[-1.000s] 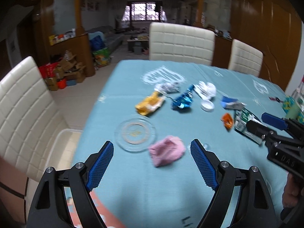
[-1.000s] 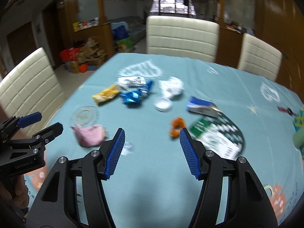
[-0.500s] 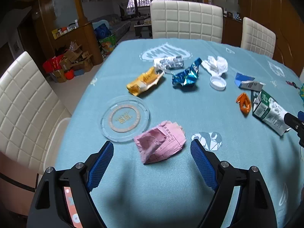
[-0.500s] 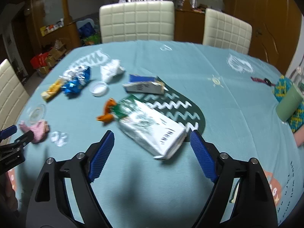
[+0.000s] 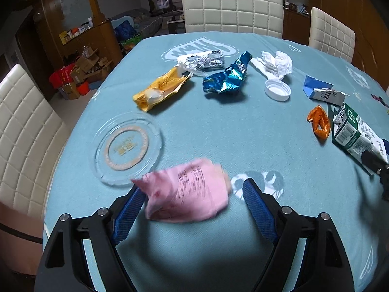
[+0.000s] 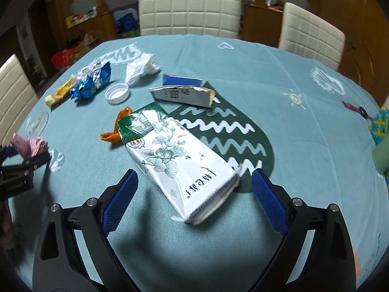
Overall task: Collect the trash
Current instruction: 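Grasp the green-white carton with the right tool while the left tool grasps the pink wrapper, then carry the carton and the pink wrapper over the clear bin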
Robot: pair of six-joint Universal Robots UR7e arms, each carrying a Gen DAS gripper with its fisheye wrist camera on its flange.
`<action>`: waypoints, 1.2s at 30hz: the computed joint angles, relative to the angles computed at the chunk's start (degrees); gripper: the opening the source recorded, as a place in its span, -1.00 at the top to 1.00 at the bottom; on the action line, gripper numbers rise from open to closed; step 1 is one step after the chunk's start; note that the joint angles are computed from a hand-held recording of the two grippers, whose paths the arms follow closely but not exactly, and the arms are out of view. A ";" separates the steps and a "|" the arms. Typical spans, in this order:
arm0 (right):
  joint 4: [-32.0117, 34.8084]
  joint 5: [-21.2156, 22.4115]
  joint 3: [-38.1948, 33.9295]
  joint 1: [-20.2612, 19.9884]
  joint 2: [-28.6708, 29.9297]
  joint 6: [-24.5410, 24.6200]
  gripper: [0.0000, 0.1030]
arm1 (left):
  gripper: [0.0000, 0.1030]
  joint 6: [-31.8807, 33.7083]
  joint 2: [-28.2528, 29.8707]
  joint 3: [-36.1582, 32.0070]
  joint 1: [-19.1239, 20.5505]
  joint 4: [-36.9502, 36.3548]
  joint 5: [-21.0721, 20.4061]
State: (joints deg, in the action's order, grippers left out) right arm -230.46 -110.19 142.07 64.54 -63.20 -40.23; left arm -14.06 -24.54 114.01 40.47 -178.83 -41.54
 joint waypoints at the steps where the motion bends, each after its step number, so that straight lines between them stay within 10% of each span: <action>1: 0.56 0.46 -0.19 -0.12 0.07 -0.27 -0.70 | -0.54 0.07 0.21 -0.44 0.05 0.20 0.04; 12: -0.21 3.05 -0.45 1.97 2.58 -0.37 -0.08 | 0.05 -0.41 -1.13 0.97 0.32 -0.89 -1.50; 18: -1.47 2.11 0.54 4.30 3.73 0.42 -0.05 | 0.57 0.28 -3.38 3.35 0.41 -2.92 -3.45; 36: -4.63 -5.15 -0.72 19.29 6.57 2.22 -0.05 | 0.62 7.66 -12.50 12.79 -2.31 -13.85 0.34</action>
State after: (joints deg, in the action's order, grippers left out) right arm -235.09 -115.34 141.35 83.82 -56.63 -38.00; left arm -6.40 -37.04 126.80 38.16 -192.69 -41.21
